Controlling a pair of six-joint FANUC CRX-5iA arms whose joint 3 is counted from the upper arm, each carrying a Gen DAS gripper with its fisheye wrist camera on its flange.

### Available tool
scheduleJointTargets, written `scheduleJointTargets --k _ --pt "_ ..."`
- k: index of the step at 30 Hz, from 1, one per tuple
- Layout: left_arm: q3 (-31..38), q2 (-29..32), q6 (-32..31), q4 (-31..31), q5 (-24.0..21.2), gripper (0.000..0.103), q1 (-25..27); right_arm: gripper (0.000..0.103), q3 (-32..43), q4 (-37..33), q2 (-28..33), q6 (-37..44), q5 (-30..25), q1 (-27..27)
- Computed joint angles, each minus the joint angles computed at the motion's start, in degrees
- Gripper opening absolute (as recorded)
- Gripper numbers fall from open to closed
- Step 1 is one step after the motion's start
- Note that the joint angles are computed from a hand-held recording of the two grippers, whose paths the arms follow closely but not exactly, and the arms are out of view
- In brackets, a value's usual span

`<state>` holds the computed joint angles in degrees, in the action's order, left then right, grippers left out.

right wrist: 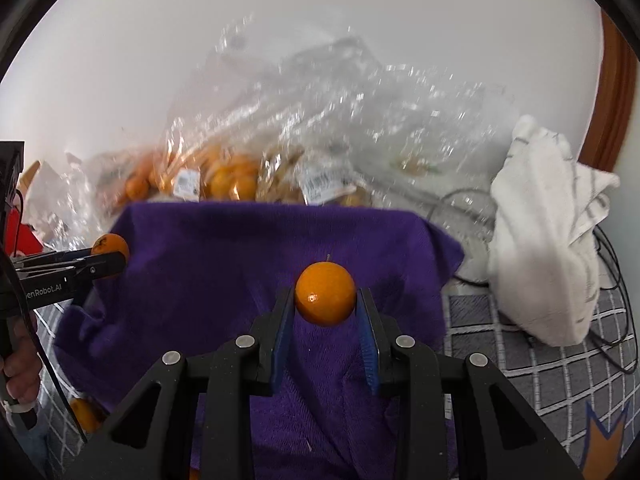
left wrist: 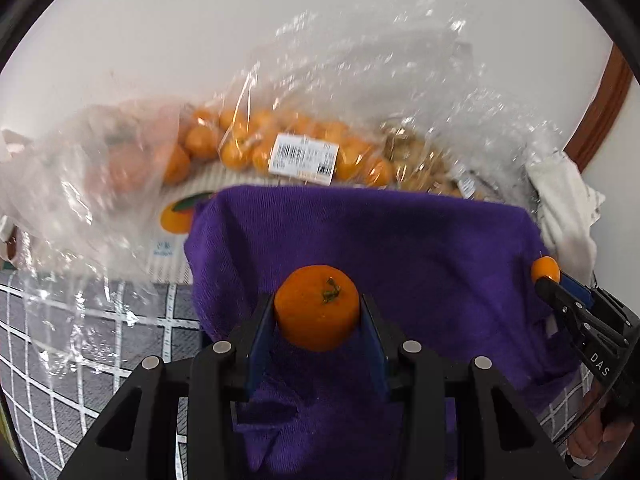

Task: Organize fruits
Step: 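Lift both oranges onto the purple towel and open both tools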

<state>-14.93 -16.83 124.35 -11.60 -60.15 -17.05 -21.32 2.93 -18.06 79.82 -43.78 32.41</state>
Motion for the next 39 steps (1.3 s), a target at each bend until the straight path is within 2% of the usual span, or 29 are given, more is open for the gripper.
scheduleJointTargets --k 10,17,19,20,22,23,27,31,33,36,39 --pt "-1.17 1.44 -2.45 1.99 0.52 0.04 0.9 0.031 0.24 -0.36 2.77 -0.11 -0.96 0.68" --pt "-0.21 2.4 -1.92 1.08 -0.05 0.04 -0.07 0.032 0.48 -0.5 3.08 -0.83 -2.07 1.07" --pt "0.03 2.42 -1.66 0.84 -0.37 0.04 -0.34 0.035 0.37 -0.2 2.63 -1.25 -2.13 1.27" --pt "0.19 2.32 -1.3 0.47 -0.47 0.041 -0.5 0.041 0.25 0.31 2.37 -1.7 -2.22 1.45" --pt "1.04 2.14 0.06 -1.12 -1.06 0.048 -1.45 0.049 -0.56 2.02 1.04 -3.28 -2.2 2.11" --pt "1.75 2.16 1.13 -2.32 -1.63 0.054 -2.31 0.052 -0.97 2.69 0.26 -3.88 -2.23 2.36" --pt "4.37 2.02 3.74 -6.35 -4.07 0.056 -5.79 0.062 -3.76 6.6 -4.11 -8.64 -1.83 3.9" --pt "7.64 1.55 6.79 -11.32 -6.76 0.056 -9.92 0.062 -6.02 7.46 -10.2 -11.06 -3.53 4.93" --pt "8.69 0.88 8.08 -13.43 -7.57 0.056 -11.86 0.062 -7.69 10.84 -12.68 -13.61 -4.82 6.39" --pt "9.97 -0.44 9.97 -15.92 -8.04 0.056 -14.65 0.062 -11.83 19.34 -18.07 -19.83 -8.52 10.51" --pt "11.55 -1.71 11.16 -18.42 -9.44 0.056 -18.33 0.062 -12.07 19.49 -22.57 -20.29 -14.89 13.8"
